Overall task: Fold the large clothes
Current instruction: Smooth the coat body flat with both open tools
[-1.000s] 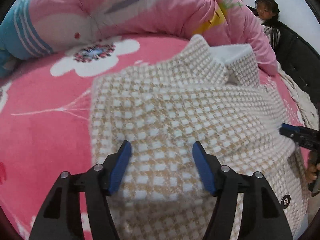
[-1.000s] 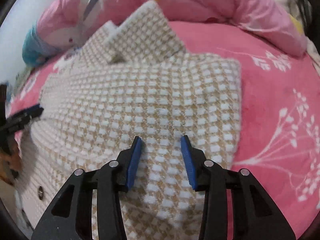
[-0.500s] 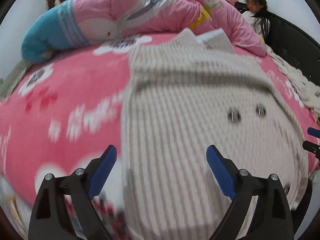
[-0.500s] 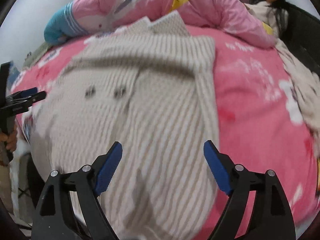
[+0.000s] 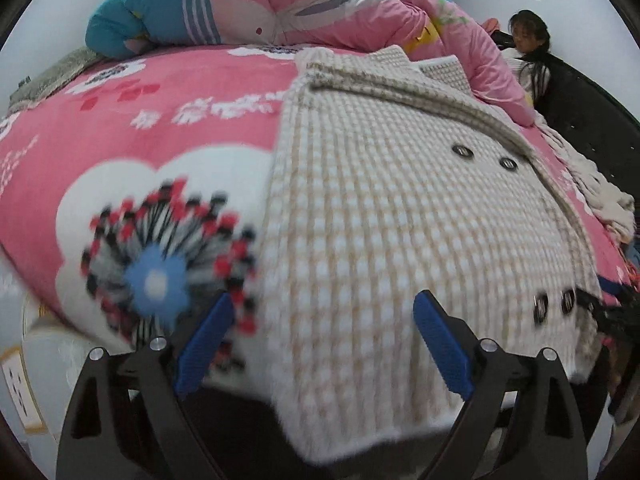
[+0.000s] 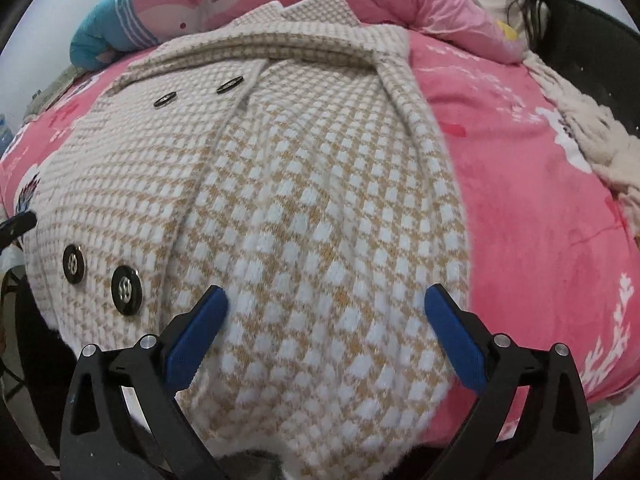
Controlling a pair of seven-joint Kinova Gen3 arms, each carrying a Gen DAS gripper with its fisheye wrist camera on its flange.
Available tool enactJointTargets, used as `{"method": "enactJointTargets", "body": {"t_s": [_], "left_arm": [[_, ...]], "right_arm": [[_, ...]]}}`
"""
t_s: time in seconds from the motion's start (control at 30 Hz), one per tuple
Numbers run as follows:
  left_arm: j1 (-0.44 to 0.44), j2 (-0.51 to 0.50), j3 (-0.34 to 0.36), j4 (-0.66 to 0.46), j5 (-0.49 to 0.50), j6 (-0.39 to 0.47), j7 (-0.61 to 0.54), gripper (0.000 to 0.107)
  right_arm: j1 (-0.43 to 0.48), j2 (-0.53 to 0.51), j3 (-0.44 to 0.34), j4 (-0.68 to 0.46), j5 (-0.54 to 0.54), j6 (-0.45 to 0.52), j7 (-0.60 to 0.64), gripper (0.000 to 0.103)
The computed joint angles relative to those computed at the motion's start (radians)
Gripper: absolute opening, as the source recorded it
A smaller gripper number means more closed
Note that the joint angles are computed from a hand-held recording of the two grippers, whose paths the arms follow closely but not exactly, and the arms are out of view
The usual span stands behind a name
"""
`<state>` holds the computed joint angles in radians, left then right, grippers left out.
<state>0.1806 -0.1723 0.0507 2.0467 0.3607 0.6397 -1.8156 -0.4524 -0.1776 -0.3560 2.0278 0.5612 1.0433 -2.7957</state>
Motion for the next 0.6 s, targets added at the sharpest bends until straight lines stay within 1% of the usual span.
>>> {"method": "enactJointTargets", "body": {"t_s": [0.03,0.17,0.23,0.3,0.37,0.4,0.47,0.5,0.57,0.6], "left_arm": [[-0.001,-0.001,-0.003,0.005,0.016,0.000,-0.016,0.090],[0.029,-0.058,-0.077,0.089,0.137,0.011,-0.132,0.090],[0.025,-0.068,-0.072,0.111,0.157,0.001,-0.139,0.090],[0.027,-0.073,-0.070,0.130,0.180,-0.011,-0.144,0.089],[0.027,-0.063,-0.068,0.134,0.190,-0.021,-0.148,0.085],[0.028,-0.057,-0.075,0.134,0.198,-0.023,-0.161,0.084],[0.028,-0.043,-0.104,0.132,0.239,-0.017,-0.208,0.077],[0.025,-0.034,-0.122,0.130,0.269,-0.007,-0.241,0.076],[0.012,-0.025,-0.137,0.129,0.315,0.004,-0.300,0.070],[0.003,-0.020,-0.139,0.127,0.332,0.008,-0.323,0.068]], "right_arm": [[-0.005,-0.008,-0.013,0.012,0.004,0.002,-0.017,0.095],[-0.014,-0.035,-0.043,0.052,0.020,-0.022,-0.065,0.095],[-0.016,-0.047,-0.064,0.071,0.036,-0.026,-0.090,0.095],[-0.025,-0.041,-0.092,0.068,0.046,0.006,-0.103,0.095],[-0.046,-0.039,-0.118,0.056,0.050,0.054,-0.112,0.095],[-0.058,-0.050,-0.123,0.056,0.046,0.065,-0.116,0.095],[-0.074,-0.079,-0.146,0.067,0.043,0.076,-0.143,0.095],[-0.079,-0.109,-0.164,0.079,0.037,0.082,-0.172,0.095],[-0.074,-0.167,-0.186,0.096,-0.002,0.093,-0.207,0.095],[-0.061,-0.189,-0.186,0.103,-0.019,0.096,-0.209,0.095]]}}
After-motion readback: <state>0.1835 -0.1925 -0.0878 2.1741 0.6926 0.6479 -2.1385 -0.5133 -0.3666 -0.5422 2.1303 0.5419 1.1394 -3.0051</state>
